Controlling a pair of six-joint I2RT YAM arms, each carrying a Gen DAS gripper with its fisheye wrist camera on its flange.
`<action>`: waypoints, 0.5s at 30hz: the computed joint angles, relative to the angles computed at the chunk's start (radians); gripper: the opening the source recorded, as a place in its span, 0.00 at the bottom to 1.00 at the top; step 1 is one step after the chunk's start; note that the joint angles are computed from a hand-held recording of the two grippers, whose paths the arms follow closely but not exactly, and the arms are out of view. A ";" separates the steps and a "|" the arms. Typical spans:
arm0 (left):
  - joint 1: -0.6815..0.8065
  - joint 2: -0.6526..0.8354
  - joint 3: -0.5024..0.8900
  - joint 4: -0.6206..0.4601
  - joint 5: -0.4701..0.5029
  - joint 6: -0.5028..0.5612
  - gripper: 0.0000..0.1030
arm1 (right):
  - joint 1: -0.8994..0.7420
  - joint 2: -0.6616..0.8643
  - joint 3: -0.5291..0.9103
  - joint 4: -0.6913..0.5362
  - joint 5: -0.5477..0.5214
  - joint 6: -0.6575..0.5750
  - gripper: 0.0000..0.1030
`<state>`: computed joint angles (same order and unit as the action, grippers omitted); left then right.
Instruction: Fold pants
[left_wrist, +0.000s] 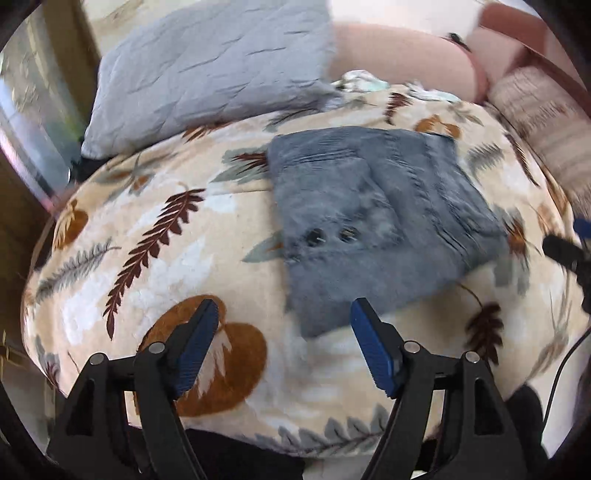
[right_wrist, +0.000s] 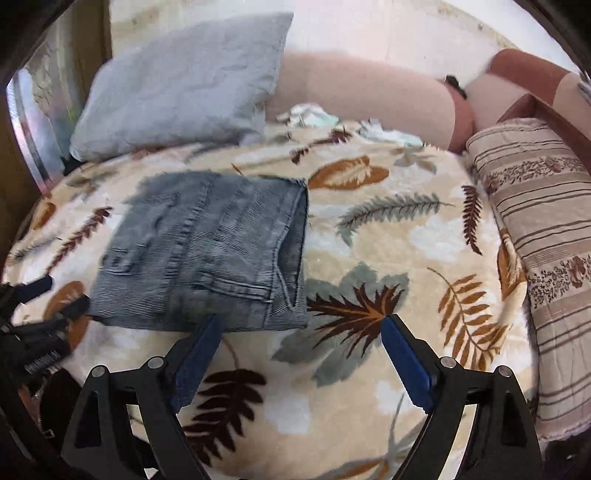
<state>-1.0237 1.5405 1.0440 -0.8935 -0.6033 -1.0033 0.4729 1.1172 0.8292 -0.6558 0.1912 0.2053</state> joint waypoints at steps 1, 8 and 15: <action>-0.024 0.006 0.013 -0.016 -0.008 -0.013 0.72 | 0.004 -0.020 -0.005 -0.006 -0.002 0.002 0.88; -0.103 0.017 0.053 -0.064 -0.008 -0.091 0.72 | 0.073 -0.130 -0.034 -0.083 0.092 0.028 0.88; -0.132 0.029 0.073 -0.084 0.005 -0.124 0.72 | 0.101 -0.187 -0.050 -0.135 0.140 0.025 0.88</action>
<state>-1.1556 1.5694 1.1172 -0.9779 -0.5985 -1.1273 0.5738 0.9305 0.7790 -0.7910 0.3308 0.2301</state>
